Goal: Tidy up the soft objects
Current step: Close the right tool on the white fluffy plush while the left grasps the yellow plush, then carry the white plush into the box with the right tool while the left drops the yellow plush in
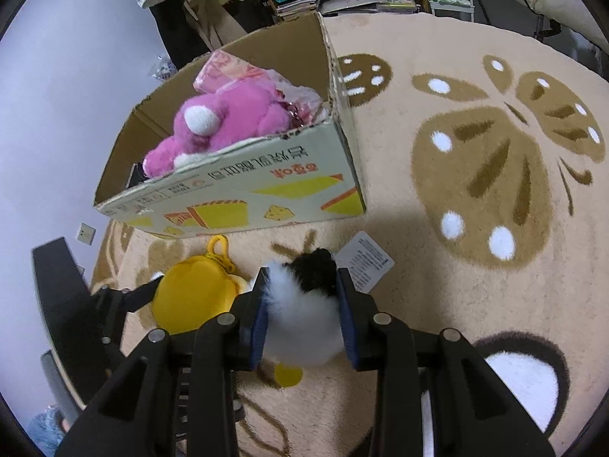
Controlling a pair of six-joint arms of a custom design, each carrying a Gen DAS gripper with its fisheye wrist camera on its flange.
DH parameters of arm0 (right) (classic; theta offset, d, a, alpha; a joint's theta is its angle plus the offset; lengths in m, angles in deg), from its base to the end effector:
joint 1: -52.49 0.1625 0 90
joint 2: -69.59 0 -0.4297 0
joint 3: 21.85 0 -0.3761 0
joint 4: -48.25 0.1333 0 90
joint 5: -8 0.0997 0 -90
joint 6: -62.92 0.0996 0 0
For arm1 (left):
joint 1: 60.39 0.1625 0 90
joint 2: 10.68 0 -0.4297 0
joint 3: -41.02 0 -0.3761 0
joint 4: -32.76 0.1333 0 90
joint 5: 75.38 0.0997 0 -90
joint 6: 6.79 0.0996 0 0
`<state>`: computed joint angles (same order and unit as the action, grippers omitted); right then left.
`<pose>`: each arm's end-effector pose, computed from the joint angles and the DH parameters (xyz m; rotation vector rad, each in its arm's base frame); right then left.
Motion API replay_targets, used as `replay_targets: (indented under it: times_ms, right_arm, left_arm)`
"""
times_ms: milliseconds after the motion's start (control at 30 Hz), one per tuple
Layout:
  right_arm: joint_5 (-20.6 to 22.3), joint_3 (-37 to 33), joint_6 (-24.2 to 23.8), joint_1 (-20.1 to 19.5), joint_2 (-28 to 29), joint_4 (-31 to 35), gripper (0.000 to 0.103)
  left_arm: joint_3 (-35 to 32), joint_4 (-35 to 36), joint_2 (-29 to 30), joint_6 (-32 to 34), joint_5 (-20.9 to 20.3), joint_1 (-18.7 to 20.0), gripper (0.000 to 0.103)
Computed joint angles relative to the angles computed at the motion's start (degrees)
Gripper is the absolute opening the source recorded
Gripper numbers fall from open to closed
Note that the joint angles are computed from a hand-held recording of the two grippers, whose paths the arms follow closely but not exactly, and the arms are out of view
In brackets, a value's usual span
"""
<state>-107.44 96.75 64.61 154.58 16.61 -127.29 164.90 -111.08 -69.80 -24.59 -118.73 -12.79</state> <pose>0.2013 -0.5074 0.1124 0.1378 -2.6914 0.5424 -0.1622 -0.4827 0.1051 0.5899 2.2550 -0.3110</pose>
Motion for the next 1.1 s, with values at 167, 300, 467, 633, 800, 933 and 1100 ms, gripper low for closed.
replay_targets:
  times_ms: [167,300,467,633,800,933,1100]
  right_arm:
    - [1.8,0.7,-1.7,0.3,-0.7,-2.2,0.034]
    - [2.4,1.3,-2.8,0.7,-1.0,-3.7,0.034]
    - [2.6,2.0,-3.7,1.3,-1.2,-6.3,0.034]
    - [3.4,2.8,-5.6,2.3,-1.9,-9.6,0.034]
    - [3.1,3.6,-9.0,4.3,-2.2,-13.6,0.034]
    - [3.4,3.6,-11.4,5.8,-2.1,-16.5,0.034]
    - [4.3,1.4,-13.4,7.6,-2.2,-16.0,0.034]
  left_arm:
    - [0.9,-2.4,0.8,-0.1,2.5,-0.4,0.075]
    - [1.9,-3.9,-0.4,-0.9,2.1,-0.5,0.072]
    - [3.9,-3.7,-2.5,-3.3,3.8,-1.8,0.072]
    - [7.1,-3.6,-6.5,-7.0,7.1,-4.7,0.072]
    - [9.7,-3.2,-10.3,-11.7,11.4,-8.4,0.072]
    - [10.7,-3.5,-13.2,-13.1,15.5,-10.8,0.072]
    - [11.1,-10.0,-14.3,-9.5,19.5,-11.0,0.072]
